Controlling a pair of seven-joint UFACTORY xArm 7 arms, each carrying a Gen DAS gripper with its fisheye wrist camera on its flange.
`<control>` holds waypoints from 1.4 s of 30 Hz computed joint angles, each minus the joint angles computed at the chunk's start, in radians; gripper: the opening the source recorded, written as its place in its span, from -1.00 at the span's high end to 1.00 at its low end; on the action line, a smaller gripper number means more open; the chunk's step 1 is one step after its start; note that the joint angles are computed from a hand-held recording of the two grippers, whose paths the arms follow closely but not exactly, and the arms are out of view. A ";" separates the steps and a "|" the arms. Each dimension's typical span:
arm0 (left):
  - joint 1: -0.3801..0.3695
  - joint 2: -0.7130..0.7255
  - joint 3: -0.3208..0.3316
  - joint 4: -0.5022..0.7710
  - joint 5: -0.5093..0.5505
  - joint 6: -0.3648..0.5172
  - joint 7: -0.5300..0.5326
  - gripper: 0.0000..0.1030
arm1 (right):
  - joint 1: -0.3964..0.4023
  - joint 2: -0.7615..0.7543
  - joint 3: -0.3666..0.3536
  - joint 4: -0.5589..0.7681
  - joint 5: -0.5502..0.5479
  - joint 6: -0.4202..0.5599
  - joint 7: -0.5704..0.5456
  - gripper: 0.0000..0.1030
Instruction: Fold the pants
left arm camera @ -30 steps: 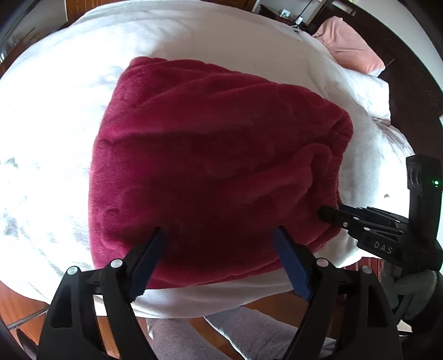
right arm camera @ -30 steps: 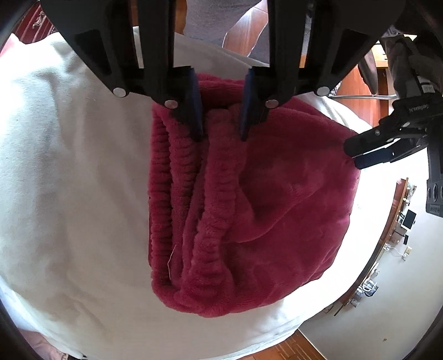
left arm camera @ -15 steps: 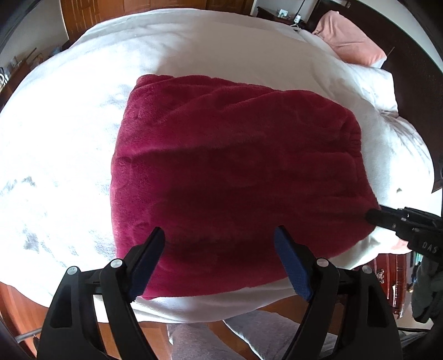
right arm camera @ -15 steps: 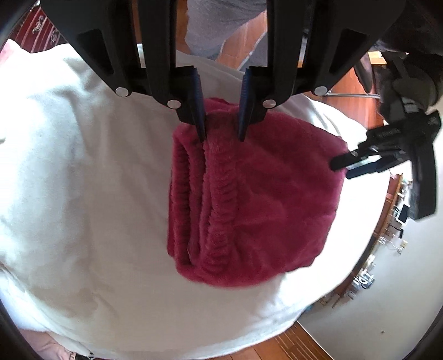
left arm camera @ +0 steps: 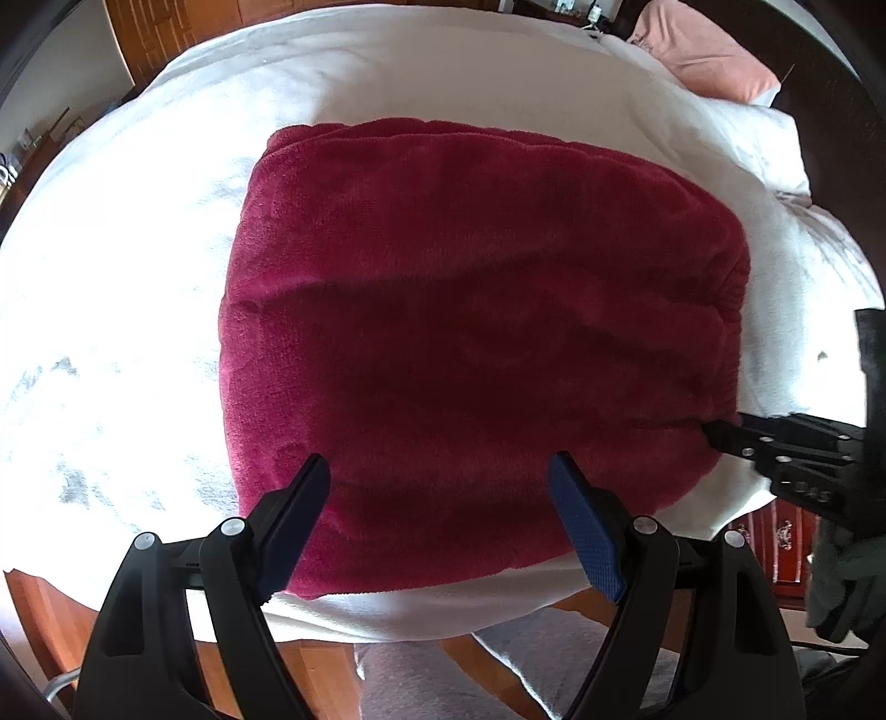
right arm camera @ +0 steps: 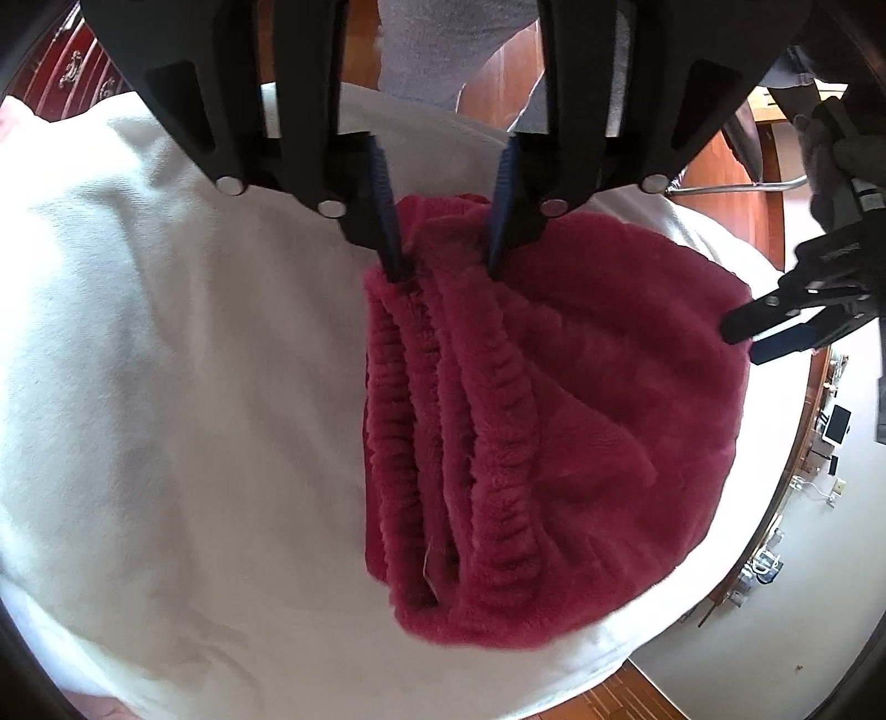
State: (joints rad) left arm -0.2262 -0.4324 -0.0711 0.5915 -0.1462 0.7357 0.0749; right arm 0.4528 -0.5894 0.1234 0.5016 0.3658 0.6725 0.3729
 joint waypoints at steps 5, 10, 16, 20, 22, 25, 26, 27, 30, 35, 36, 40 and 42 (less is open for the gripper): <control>0.006 0.022 -0.010 0.014 0.025 0.011 -0.014 -0.56 | -0.045 -0.043 0.040 0.045 -0.098 0.025 0.034 0.22; 0.012 0.050 -0.004 0.043 0.033 0.022 -0.006 -0.56 | -0.093 0.019 0.072 0.138 -0.192 -0.040 0.079 0.22; 0.045 0.137 0.019 0.120 0.044 0.030 0.028 -0.56 | -0.074 0.211 0.038 0.269 -0.171 -0.148 0.050 0.22; 0.068 0.217 0.029 0.192 0.039 0.024 0.054 -0.56 | -0.093 0.324 0.033 0.331 -0.180 -0.146 0.057 0.22; 0.077 0.261 0.034 0.237 0.028 0.026 0.077 -0.56 | -0.109 0.370 0.037 0.347 -0.202 -0.147 0.084 0.22; 0.091 0.316 0.036 0.292 0.023 0.029 0.117 -0.56 | -0.131 0.425 0.049 0.366 -0.257 -0.152 0.136 0.26; 0.095 0.340 0.037 0.316 0.019 0.033 0.133 -0.56 | -0.133 0.436 0.050 0.368 -0.269 -0.154 0.147 0.26; 0.100 0.364 0.037 0.336 0.015 0.035 0.144 -0.56 | -0.135 0.449 0.049 0.365 -0.279 -0.163 0.153 0.26; 0.111 0.424 0.033 0.390 -0.013 0.053 0.192 -0.57 | -0.132 0.466 0.039 0.349 -0.263 -0.194 0.150 0.26; 0.128 0.501 0.024 0.477 -0.030 0.106 0.237 -0.66 | -0.119 0.418 0.021 0.342 -0.179 -0.165 0.098 0.23; 0.132 0.506 0.024 0.487 -0.037 0.117 0.246 -0.66 | -0.106 0.365 0.008 0.323 -0.123 -0.149 0.068 0.21; 0.155 0.504 0.028 0.523 -0.083 0.171 0.289 -0.66 | -0.127 0.252 0.024 0.267 -0.137 -0.100 0.115 -0.63; 0.162 0.484 0.030 0.521 -0.098 0.186 0.303 -0.66 | -0.128 0.210 0.014 0.232 -0.134 -0.078 0.128 -0.64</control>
